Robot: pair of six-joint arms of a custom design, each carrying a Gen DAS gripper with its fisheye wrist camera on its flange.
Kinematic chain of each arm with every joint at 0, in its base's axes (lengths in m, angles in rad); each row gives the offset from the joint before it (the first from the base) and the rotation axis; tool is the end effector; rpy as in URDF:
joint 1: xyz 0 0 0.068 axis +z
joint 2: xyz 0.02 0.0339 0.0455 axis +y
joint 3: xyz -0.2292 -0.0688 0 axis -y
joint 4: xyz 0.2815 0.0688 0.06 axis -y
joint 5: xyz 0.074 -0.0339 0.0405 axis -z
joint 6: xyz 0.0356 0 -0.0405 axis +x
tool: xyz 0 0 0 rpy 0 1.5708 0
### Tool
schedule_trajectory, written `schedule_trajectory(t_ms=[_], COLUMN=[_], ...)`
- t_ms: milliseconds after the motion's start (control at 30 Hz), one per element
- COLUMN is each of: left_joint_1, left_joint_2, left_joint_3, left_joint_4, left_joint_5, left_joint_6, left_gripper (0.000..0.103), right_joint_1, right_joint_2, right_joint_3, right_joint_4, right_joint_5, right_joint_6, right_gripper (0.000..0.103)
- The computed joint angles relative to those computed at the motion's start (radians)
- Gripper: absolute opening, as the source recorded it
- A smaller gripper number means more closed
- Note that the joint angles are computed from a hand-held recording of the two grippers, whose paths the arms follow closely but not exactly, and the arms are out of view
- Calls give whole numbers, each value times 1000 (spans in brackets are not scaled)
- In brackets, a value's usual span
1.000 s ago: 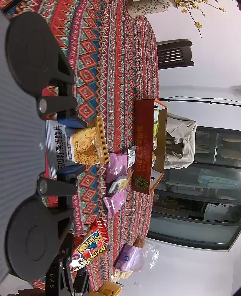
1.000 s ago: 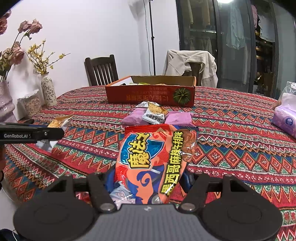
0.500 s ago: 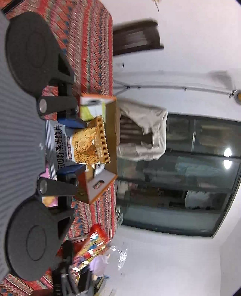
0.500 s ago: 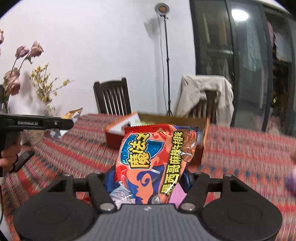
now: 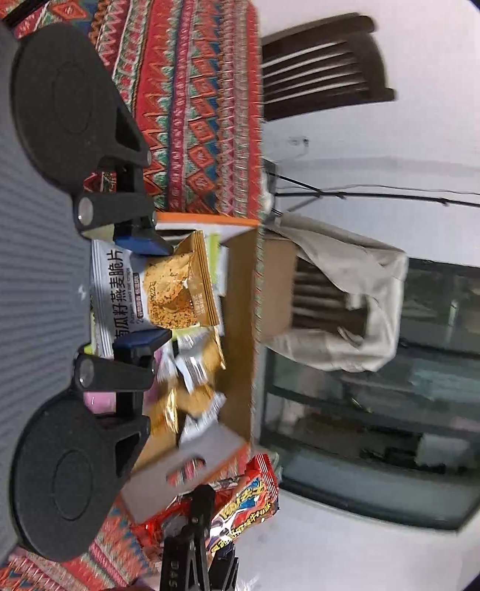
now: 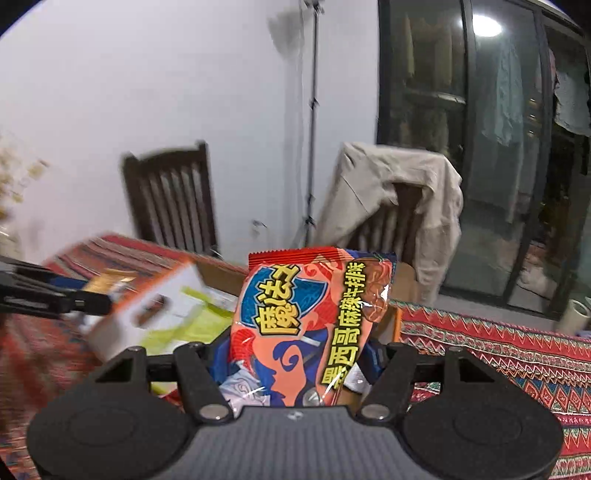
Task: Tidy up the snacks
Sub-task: 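Lower both packets into the box and open both tools, then withdraw both tools from the box back toward the remaining snacks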
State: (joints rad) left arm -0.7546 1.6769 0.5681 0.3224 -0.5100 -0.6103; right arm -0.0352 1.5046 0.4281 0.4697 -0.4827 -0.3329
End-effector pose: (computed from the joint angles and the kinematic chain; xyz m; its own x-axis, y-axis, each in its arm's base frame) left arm 0.2288 -0.1912 0.0418 -0.6212 -0.1025 -0.7769 -0.0115 0.9925 -0.1217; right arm 0.2783 0.0067 0.0627 -0.4243 -0.2747 -0.8629 -0.5169 0.8558 -0.0183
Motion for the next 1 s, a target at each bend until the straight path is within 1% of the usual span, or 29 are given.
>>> schedule_trajectory(t_ms=[33, 100, 200, 300, 333, 367, 400, 433, 467, 533, 633, 700, 767, 833, 900, 967, 1000], left_joint_1=[22, 47, 59, 53, 46, 46, 46, 46, 43, 30, 2, -16, -49, -94, -148, -219, -260], left_joint_2=[41, 113, 179, 215, 217, 225, 219, 210, 198, 173, 105, 43, -36, -130, -229, -339, -389], left_joint_3=[24, 62, 93, 89, 85, 91, 85, 85, 86, 79, 49, 24, -4, -34, -53, -60, -57], left_joint_4=[8, 22, 37, 79, 88, 93, 95, 81, 60, 36, -5, -41, -96, -166, -258, -382, -449], left_joint_5=[17, 37, 58, 63, 56, 64, 75, 83, 84, 71, 42, 26, -5, -45, -93, -151, -183], left_joint_6=[3, 17, 30, 45, 51, 54, 50, 41, 35, 30, 10, -6, -28, -57, -93, -137, -162], left_gripper=[42, 42, 43, 45, 49, 52, 55, 56, 57, 65, 67, 68, 69, 73, 74, 75, 79], right_joint_1=[34, 89, 150, 183, 189, 196, 201, 204, 204, 194, 178, 165, 156, 140, 118, 91, 72], right_joint_2=[101, 260, 407, 504, 531, 548, 563, 573, 572, 539, 460, 381, 283, 156, 6, -166, -272], right_joint_3=[54, 151, 233, 272, 281, 287, 294, 297, 294, 262, 208, 154, 91, 22, -42, -104, -138], right_joint_4=[39, 76, 120, 151, 162, 170, 180, 192, 196, 197, 182, 174, 158, 121, 49, -42, -106], right_joint_5=[49, 139, 247, 320, 336, 350, 364, 377, 380, 360, 334, 324, 317, 298, 276, 241, 217], right_joint_6=[8, 11, -17, -45, -55, -57, -58, -57, -53, -43, -48, -58, -65, -71, -80, -81, -82], right_gripper=[65, 65, 65, 65, 65, 67, 68, 71, 71, 72, 74, 74, 80, 83, 83, 83, 83])
